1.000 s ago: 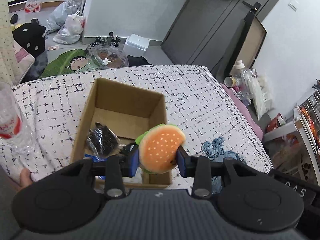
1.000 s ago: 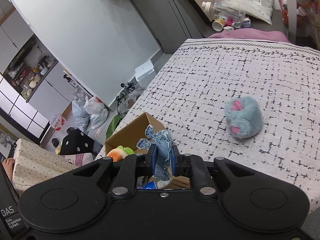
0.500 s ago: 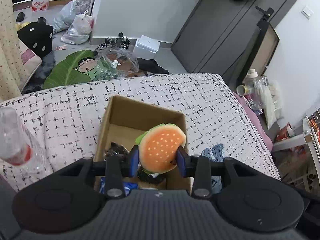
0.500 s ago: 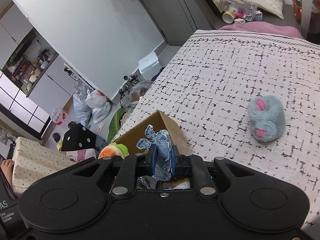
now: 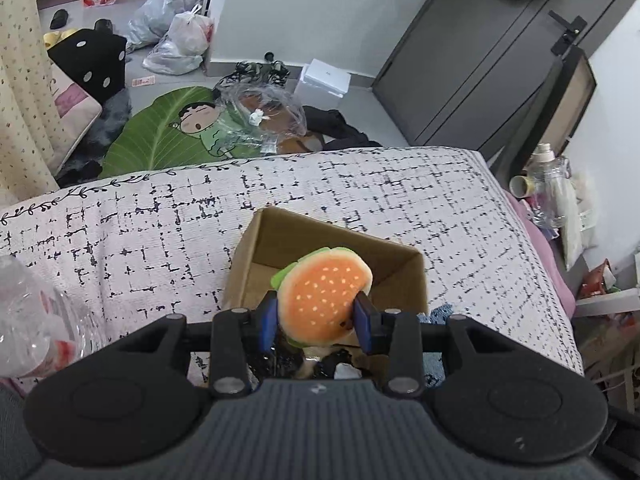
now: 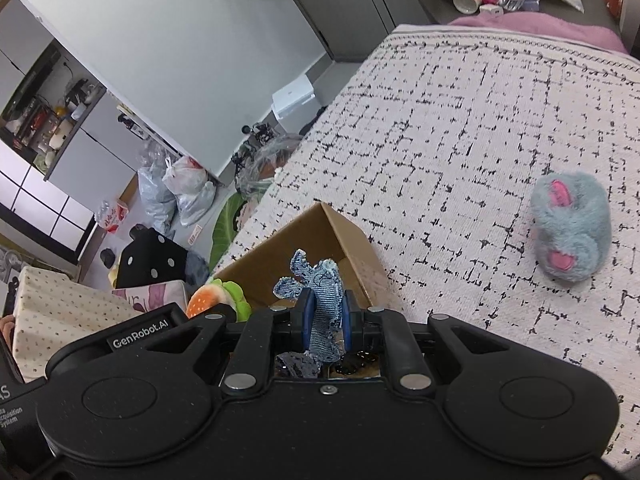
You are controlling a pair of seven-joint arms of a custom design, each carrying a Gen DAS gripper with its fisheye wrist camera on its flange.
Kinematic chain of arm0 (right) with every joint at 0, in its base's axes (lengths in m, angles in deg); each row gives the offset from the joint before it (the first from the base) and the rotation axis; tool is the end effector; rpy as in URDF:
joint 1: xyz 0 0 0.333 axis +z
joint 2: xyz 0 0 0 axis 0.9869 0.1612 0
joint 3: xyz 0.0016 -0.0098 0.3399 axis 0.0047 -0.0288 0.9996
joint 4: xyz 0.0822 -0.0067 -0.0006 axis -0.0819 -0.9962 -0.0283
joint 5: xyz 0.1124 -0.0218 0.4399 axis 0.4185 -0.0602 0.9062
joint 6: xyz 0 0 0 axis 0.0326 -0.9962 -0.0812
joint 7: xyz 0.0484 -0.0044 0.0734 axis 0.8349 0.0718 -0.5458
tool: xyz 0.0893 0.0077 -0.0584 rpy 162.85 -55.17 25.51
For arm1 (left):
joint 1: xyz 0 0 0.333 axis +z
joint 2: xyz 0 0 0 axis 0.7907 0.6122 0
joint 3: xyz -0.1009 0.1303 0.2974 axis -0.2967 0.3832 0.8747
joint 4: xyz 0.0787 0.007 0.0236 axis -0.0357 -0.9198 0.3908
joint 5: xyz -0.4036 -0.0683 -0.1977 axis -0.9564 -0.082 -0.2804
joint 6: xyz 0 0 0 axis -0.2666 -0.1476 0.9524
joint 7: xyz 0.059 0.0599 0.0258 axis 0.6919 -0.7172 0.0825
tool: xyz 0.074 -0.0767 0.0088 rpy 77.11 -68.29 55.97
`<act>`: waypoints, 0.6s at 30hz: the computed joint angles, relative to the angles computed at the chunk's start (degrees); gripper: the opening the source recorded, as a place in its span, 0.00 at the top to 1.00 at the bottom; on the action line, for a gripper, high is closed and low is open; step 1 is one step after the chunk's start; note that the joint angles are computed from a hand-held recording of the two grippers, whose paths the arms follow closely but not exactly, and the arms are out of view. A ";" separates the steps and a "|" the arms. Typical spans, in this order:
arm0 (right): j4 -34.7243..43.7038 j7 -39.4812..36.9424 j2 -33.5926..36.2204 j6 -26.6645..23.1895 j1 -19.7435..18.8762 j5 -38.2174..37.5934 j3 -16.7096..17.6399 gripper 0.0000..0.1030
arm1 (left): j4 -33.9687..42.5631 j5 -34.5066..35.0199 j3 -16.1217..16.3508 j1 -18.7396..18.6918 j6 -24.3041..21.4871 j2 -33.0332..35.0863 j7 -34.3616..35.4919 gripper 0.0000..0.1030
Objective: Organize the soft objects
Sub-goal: 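Open the left tool over the box while the right tool releases the denim scrap inside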
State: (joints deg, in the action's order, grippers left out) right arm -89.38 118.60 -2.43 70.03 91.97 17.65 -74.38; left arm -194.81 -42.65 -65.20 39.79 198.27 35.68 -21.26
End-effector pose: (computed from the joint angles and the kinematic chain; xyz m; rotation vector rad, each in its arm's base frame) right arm 0.6417 0.1357 0.5423 -1.4455 1.9326 -0.1026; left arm 0.6403 -0.2824 0.5351 -2.3495 1.4862 -0.8637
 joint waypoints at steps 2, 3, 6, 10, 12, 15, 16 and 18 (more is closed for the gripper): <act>0.50 -0.03 0.71 -0.66 0.02 0.02 0.01 0.86 | 0.53 -0.41 0.06 0.11 -0.39 0.82 0.21 0.63; 0.58 -0.11 0.89 -0.92 0.03 0.10 0.02 0.86 | 0.71 -0.58 0.11 0.16 -0.45 1.19 0.26 0.63; 1.12 -0.41 1.71 -1.68 0.02 0.39 0.05 0.86 | 1.71 -0.07 0.41 0.06 -1.37 2.47 -0.45 0.62; 1.90 -0.50 2.73 -2.34 0.01 0.61 0.10 0.86 | 2.68 0.23 0.63 -0.06 -2.41 3.55 -1.06 0.60; 2.34 -0.61 3.16 -2.68 -0.01 0.84 0.14 0.86 | 3.33 0.94 0.76 -0.27 -3.33 3.98 -1.67 0.59; 2.89 -0.97 3.64 -2.85 -0.06 1.35 0.19 0.86 | 3.47 -0.97 0.44 0.21 -3.40 4.22 -0.55 0.55; 3.04 -1.16 3.75 -2.80 -0.08 1.65 0.21 0.86 | 3.37 -1.48 0.39 0.31 -3.30 4.14 -0.43 0.55; 3.34 -1.64 3.87 -2.77 -0.11 2.52 0.29 0.85 | 3.40 -1.79 0.42 0.34 -3.52 3.98 -0.39 0.53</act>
State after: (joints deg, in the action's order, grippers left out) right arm -86.04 116.96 1.44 67.26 91.86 20.17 -74.09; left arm -191.40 -44.44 -64.77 40.13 194.74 39.66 -21.65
